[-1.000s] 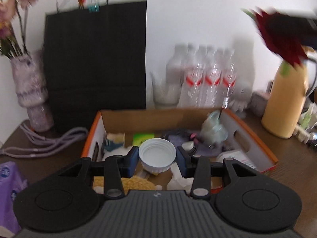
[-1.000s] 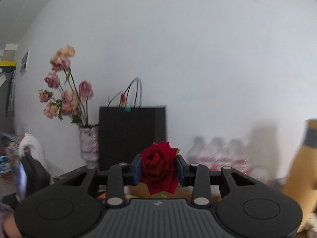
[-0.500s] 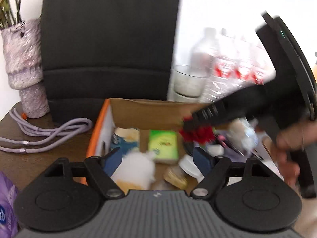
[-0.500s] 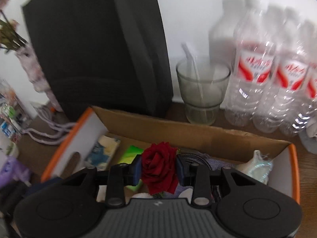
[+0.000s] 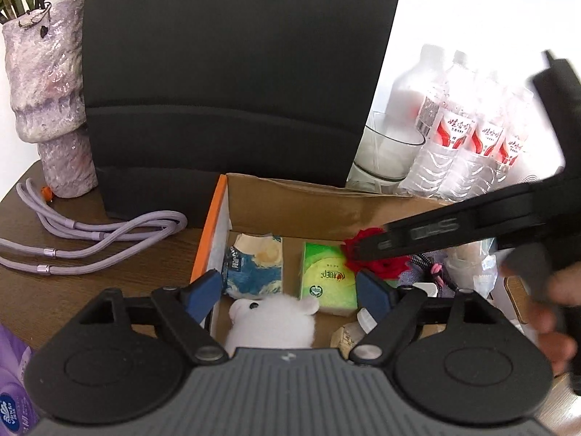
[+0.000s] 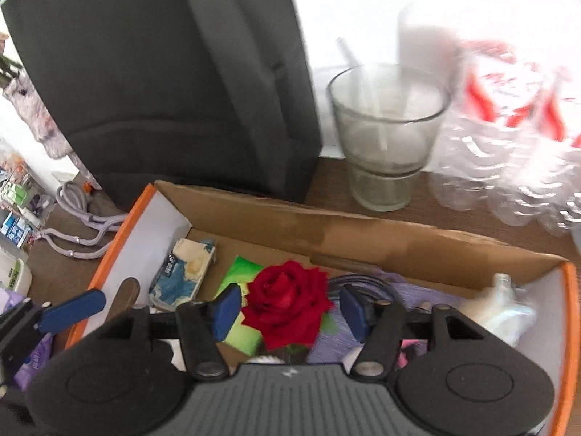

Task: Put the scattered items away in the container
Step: 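Lower the rose and cap into the box and open both tools, then withdraw both tools from the box back over the table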

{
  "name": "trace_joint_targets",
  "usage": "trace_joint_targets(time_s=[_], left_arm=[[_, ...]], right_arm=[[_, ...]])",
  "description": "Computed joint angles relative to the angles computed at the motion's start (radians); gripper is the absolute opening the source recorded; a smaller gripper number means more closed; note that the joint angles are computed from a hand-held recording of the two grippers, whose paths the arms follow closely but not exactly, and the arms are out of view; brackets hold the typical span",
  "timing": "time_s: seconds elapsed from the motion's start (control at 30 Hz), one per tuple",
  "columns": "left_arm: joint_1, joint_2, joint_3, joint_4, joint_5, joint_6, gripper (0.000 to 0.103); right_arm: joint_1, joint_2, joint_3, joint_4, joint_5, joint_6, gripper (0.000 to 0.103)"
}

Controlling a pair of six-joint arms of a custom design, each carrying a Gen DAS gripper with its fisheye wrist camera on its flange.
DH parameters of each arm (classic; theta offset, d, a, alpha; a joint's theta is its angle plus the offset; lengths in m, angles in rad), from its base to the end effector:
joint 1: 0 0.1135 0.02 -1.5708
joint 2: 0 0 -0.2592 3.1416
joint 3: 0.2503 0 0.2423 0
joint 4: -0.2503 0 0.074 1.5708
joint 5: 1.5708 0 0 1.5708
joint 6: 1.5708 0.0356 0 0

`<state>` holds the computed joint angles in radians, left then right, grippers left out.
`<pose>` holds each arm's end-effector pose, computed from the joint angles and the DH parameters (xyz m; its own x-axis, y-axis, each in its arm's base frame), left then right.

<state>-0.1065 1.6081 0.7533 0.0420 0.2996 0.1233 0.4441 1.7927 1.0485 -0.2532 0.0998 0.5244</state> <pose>0.3004 -0.0427 0.1564 -0.6793 0.1908 -0.7086 0.3898 0.9119 -0.1282 0.3173 0.1471 0.1596 -0.8462 0.1491 -0.5115 0.0520 0.9786 0.1992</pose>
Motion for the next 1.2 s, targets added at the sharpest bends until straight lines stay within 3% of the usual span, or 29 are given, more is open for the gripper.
trace_joint_targets(time_s=[0.23,0.33,0.4,0.53,0.6,0.7,0.77,0.87,1.07,1.13,1.2], left_arm=[[-0.047,-0.070,-0.007,-0.079,-0.068,-0.035,0.088],[-0.066,-0.154,-0.035,-0.118,-0.073,-0.041,0.103],[-0.089,-0.208,-0.050,-0.153,-0.100,-0.038,0.103],[-0.130,-0.330,-0.083,-0.233,-0.149,-0.028,0.103],[-0.148,-0.425,-0.122,-0.246,-0.178,-0.031,0.103],[-0.172,-0.651,-0.263,-0.161,-0.214,-0.038,0.103],[-0.156,-0.833,-0.386,-0.079,-0.182,-0.028,0.103],[-0.161,-1.016,-0.465,-0.093,-0.206,-0.033,0.103],[-0.159,-1.219,-0.472,-0.217,-0.188,-0.020,0.103],[-0.170,-1.291,-0.467,-0.285,-0.196,-0.020,0.103],[-0.140,-1.404,-0.454,-0.414,-0.182,-0.008,0.103]], right_arm=[[-0.056,-0.295,-0.133,-0.157,0.049,0.036,0.059],[-0.078,-0.442,-0.189,-0.256,0.069,0.058,0.059],[-0.063,-0.540,-0.227,-0.323,0.103,0.089,0.059],[0.046,-0.705,-0.300,-0.427,0.169,0.182,0.063],[0.130,-0.755,-0.317,-0.466,0.228,0.248,0.069],[0.289,-0.817,-0.338,-0.507,0.366,0.350,0.075],[0.453,-0.835,-0.373,-0.506,0.546,0.418,0.075],[0.660,-0.771,-0.397,-0.529,0.794,0.523,0.075],[0.812,-0.763,-0.390,-0.588,0.948,0.712,0.075],[0.872,-0.731,-0.356,-0.667,0.992,0.814,0.075],[0.961,-0.656,-0.296,-0.830,1.030,1.010,0.076]])
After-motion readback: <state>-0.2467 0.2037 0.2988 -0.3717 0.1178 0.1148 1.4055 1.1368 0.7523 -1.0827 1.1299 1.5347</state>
